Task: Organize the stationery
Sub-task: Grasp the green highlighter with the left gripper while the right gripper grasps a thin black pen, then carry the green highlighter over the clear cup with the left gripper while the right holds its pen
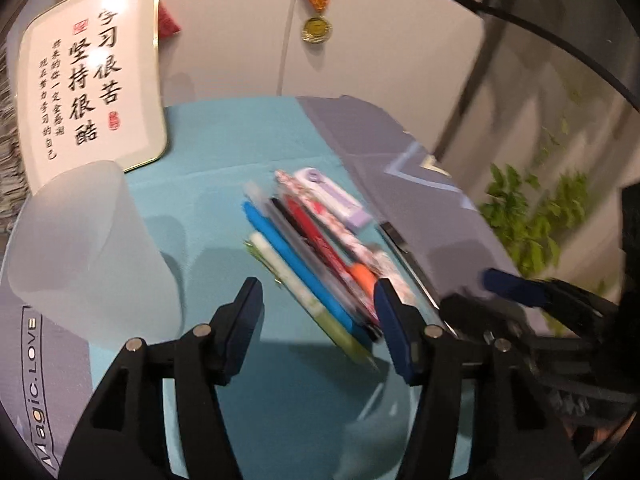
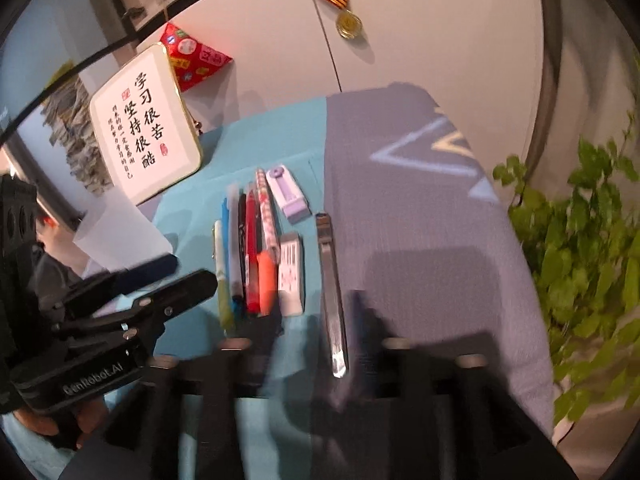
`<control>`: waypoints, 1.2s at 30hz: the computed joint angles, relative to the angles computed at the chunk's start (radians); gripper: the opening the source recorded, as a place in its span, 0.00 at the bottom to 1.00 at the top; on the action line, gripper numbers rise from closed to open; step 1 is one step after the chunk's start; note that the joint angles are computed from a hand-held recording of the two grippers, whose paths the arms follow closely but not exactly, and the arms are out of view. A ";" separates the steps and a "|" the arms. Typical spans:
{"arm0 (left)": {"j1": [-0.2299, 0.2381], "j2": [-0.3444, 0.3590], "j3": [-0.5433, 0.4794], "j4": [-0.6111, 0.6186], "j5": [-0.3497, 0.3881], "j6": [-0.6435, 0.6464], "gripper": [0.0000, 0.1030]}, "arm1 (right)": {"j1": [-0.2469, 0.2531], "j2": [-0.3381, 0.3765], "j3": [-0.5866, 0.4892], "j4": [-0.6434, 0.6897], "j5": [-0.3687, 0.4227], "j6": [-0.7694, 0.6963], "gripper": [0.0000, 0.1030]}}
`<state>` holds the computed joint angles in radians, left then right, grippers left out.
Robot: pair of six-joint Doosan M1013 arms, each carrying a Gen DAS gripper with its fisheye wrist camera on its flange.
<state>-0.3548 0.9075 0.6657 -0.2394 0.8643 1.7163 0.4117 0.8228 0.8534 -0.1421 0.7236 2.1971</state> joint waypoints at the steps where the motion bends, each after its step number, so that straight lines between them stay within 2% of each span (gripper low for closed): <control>1: 0.000 0.013 -0.023 0.007 0.022 -0.012 0.55 | 0.003 0.007 -0.010 -0.025 0.001 0.006 0.68; 4: 0.001 0.064 -0.107 0.012 0.117 -0.042 0.55 | 0.000 0.024 -0.035 -0.006 0.027 -0.025 0.68; 5: 0.003 0.081 -0.135 -0.001 0.148 -0.041 0.52 | -0.003 0.033 -0.049 0.016 0.043 -0.044 0.68; 6: 0.001 0.073 -0.122 0.006 0.128 -0.033 0.49 | -0.004 0.038 -0.055 0.024 0.052 -0.050 0.67; 7: 0.000 0.074 -0.124 0.008 0.134 -0.020 0.45 | -0.004 0.046 -0.066 0.031 0.067 -0.058 0.60; 8: -0.002 0.069 -0.112 0.005 0.122 0.000 0.39 | -0.005 0.051 -0.072 0.043 0.080 -0.076 0.44; 9: -0.001 0.065 -0.105 -0.011 0.120 0.017 0.36 | -0.007 0.060 -0.086 0.071 0.096 -0.105 0.33; 10: -0.001 0.062 -0.098 -0.021 0.119 0.032 0.35 | -0.007 0.056 -0.077 0.081 0.078 -0.116 0.23; 11: 0.000 0.057 -0.088 -0.027 0.112 0.043 0.30 | -0.006 0.056 -0.078 0.093 0.078 -0.131 0.07; 12: 0.000 0.044 -0.064 -0.032 0.087 0.058 0.12 | -0.003 0.055 -0.077 0.082 0.079 -0.129 0.07; 13: 0.000 0.038 -0.053 -0.029 0.078 0.066 0.11 | 0.000 0.051 -0.070 0.071 0.078 -0.123 0.06; 21: 0.029 -0.006 0.019 -0.183 0.187 0.175 0.09 | 0.000 -0.027 0.058 0.077 0.034 -0.052 0.05; 24: 0.032 -0.046 0.086 -0.212 0.167 0.238 0.07 | -0.003 -0.059 0.111 0.110 0.003 -0.064 0.05; 27: 0.028 -0.081 0.142 -0.200 0.112 0.265 0.07 | -0.001 -0.075 0.136 0.124 -0.028 -0.079 0.05; 32: 0.025 -0.083 0.143 -0.173 0.091 0.252 0.07 | 0.010 -0.067 0.108 0.030 -0.012 -0.045 0.06; 34: 0.021 -0.074 0.129 -0.163 0.093 0.240 0.07 | 0.008 -0.051 0.076 0.025 0.017 -0.055 0.12; 36: 0.017 -0.058 0.101 -0.172 0.112 0.238 0.15 | 0.009 -0.026 0.029 -0.002 0.068 -0.060 0.26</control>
<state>-0.3373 0.8491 0.7666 -0.4115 0.9762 1.9542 0.4203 0.7964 0.8821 -0.1436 0.7914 2.1373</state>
